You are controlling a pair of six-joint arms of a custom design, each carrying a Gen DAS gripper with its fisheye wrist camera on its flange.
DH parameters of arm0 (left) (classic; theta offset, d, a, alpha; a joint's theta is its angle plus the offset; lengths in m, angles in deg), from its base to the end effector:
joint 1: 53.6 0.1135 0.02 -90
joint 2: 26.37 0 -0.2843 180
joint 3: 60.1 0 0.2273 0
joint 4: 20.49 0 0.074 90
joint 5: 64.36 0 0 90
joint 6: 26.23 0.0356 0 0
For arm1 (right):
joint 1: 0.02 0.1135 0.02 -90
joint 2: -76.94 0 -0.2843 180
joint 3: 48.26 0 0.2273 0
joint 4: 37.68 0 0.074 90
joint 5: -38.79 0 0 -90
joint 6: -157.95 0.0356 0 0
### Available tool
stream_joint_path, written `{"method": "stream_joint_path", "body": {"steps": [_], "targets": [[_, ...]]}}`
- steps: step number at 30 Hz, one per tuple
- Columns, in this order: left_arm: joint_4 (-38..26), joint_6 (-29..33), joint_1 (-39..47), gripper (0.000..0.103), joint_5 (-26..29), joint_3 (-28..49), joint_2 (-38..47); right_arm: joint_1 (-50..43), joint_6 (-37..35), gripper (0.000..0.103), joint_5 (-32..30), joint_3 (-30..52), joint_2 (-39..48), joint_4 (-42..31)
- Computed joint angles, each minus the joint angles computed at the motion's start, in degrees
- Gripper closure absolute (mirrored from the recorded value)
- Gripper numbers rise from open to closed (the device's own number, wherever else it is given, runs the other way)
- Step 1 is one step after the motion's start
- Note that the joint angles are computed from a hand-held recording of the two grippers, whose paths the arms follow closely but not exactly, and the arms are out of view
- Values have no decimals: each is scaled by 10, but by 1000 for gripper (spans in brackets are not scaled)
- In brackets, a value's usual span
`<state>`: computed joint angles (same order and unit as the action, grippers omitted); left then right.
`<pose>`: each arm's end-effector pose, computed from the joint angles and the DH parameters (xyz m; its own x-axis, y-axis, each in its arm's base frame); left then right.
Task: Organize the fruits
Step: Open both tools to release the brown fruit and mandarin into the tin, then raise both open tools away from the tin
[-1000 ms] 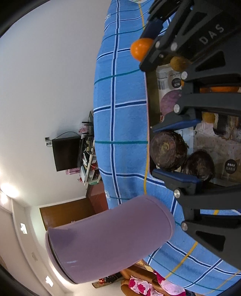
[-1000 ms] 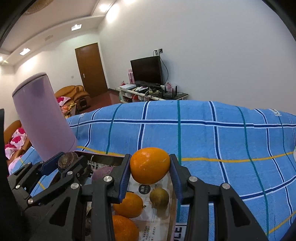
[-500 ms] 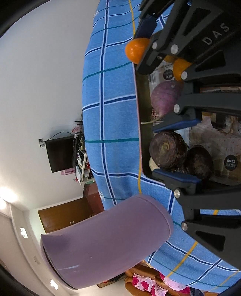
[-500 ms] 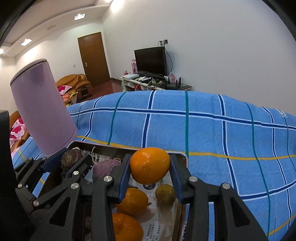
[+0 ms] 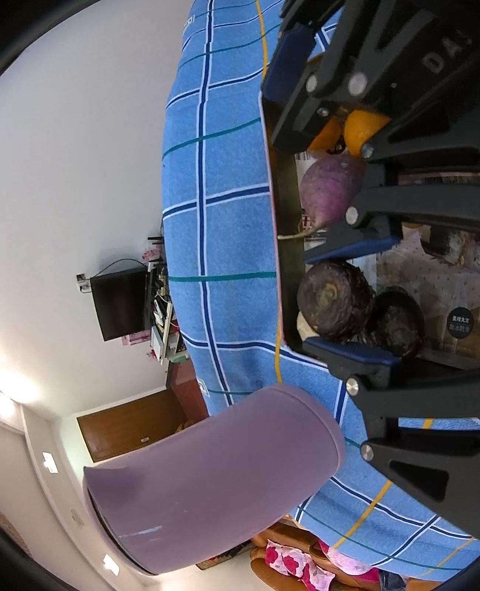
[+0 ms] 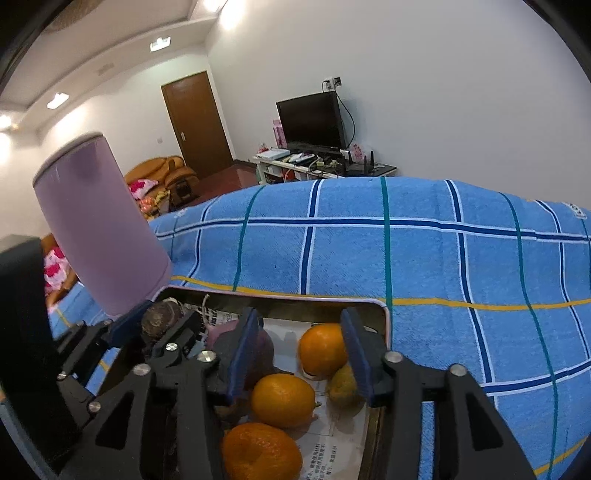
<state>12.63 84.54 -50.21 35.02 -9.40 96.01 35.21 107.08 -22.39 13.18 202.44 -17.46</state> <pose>0.3288 0.0137 0.0698 -0.5574 0.3175 -0.7672 0.2851 0.9410 0.1823 0.3043 0.1939 0.0677 -0.5786 0.2683 -0.7702 0.1853 0.9629 0.1962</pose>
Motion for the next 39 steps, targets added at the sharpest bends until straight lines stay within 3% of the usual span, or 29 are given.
{"method": "stream_joint_path", "body": {"steps": [1,2,5,7,10,11,14,18,23,25,29,39], "targets": [[2,-2,0,50,-1,-1,-1,2,4,48,4,-9,-2,14],[1,-3,-2,34,-5,-2,-3,3,6,48,8,-12,-2,18],[46,-10,-5,10,-22,-17,3,12,12,48,31,-34,-9,49],[75,-8,-7,7,-30,-28,8,19,15,46,53,-54,-15,78],[85,-10,0,2,-16,-31,9,34,24,27,105,-74,-21,101],[81,-13,8,0,3,-30,7,41,28,25,124,-80,-20,113],[87,-24,28,0,50,-37,2,50,33,25,158,-82,-22,110],[117,-42,48,0,83,-49,2,62,47,25,211,-54,-18,47],[172,-66,73,0,121,-72,4,89,14,25,295,-78,-1,128],[207,-75,79,0,121,-84,10,99,1,25,320,-71,4,126],[261,-77,87,0,117,-106,18,115,-32,25,342,-71,7,144],[318,-69,110,0,143,-149,22,138,-7,24,351,-83,0,133]]}}
